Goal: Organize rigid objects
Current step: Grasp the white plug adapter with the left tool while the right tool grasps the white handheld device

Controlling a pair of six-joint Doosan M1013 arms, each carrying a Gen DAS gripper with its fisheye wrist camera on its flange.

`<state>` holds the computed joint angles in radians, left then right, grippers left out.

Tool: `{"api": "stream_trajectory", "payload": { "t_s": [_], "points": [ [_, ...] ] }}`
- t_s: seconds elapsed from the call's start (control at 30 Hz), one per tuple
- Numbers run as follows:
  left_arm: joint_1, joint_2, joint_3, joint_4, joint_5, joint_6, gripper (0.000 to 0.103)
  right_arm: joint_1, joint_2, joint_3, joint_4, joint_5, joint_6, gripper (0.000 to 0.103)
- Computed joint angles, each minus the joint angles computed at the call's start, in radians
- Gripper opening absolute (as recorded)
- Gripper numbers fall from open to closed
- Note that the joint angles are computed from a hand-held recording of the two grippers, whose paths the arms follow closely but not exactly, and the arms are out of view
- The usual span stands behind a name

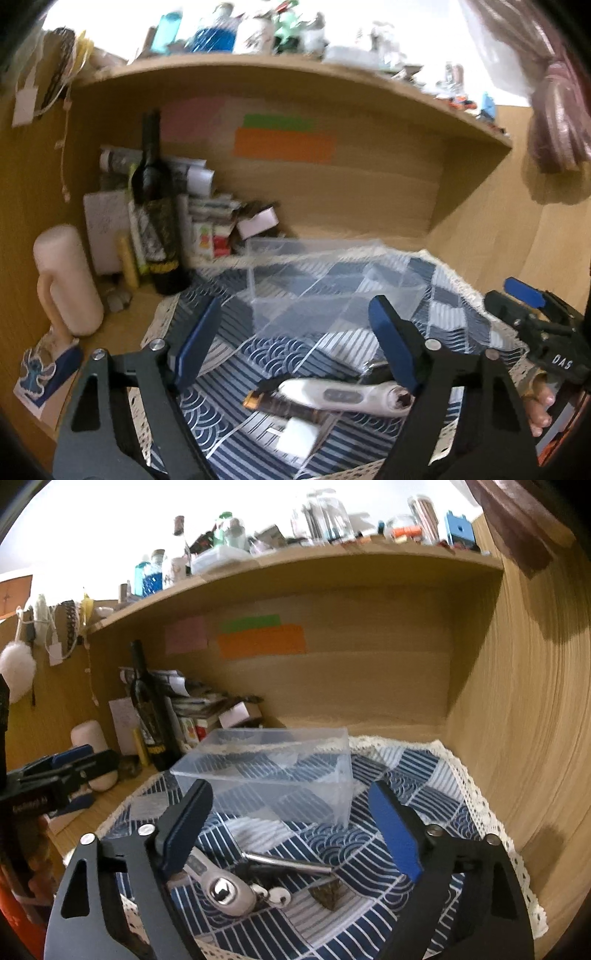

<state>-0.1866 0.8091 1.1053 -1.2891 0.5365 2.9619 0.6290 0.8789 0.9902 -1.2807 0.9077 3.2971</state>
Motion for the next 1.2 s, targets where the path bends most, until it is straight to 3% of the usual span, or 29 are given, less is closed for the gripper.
{"api": "stream_trajectory", "payload": {
  "t_s": [0.23, 0.4, 0.67, 0.73, 0.77, 0.93, 1.1, 1.17, 1.2],
  "points": [
    [0.000, 0.024, -0.007, 0.228, 0.014, -0.200, 0.079, -0.013, 0.004, 0.018, 0.132, -0.029, -0.058, 0.072],
    [-0.006, 0.034, 0.002, 0.313, 0.047, -0.267, 0.076, -0.024, 0.004, 0.031, 0.231, -0.084, -0.091, 0.071],
    [-0.018, 0.052, 0.005, 0.423, 0.092, -0.333, 0.061, -0.033, 0.040, -0.022, 0.330, -0.166, -0.209, 0.071],
    [-0.018, 0.058, 0.003, 0.441, 0.103, -0.342, 0.046, -0.035, 0.056, -0.050, 0.357, -0.172, -0.248, 0.071],
    [-0.018, 0.061, 0.001, 0.447, 0.104, -0.344, 0.044, -0.036, 0.064, -0.064, 0.369, -0.177, -0.264, 0.071],
    [-0.013, 0.060, 0.015, 0.394, 0.099, -0.289, 0.044, -0.040, 0.111, -0.149, 0.452, -0.168, -0.370, 0.071],
    [-0.006, 0.059, 0.017, 0.371, 0.104, -0.267, 0.044, -0.039, 0.175, -0.258, 0.517, -0.071, -0.454, 0.071],
    [-0.002, 0.057, 0.021, 0.354, 0.101, -0.252, 0.044, -0.039, 0.179, -0.256, 0.512, -0.079, -0.445, 0.059],
    [0.000, 0.055, 0.024, 0.342, 0.098, -0.240, 0.044, -0.039, 0.177, -0.252, 0.508, -0.084, -0.436, 0.058]
  ]
}}
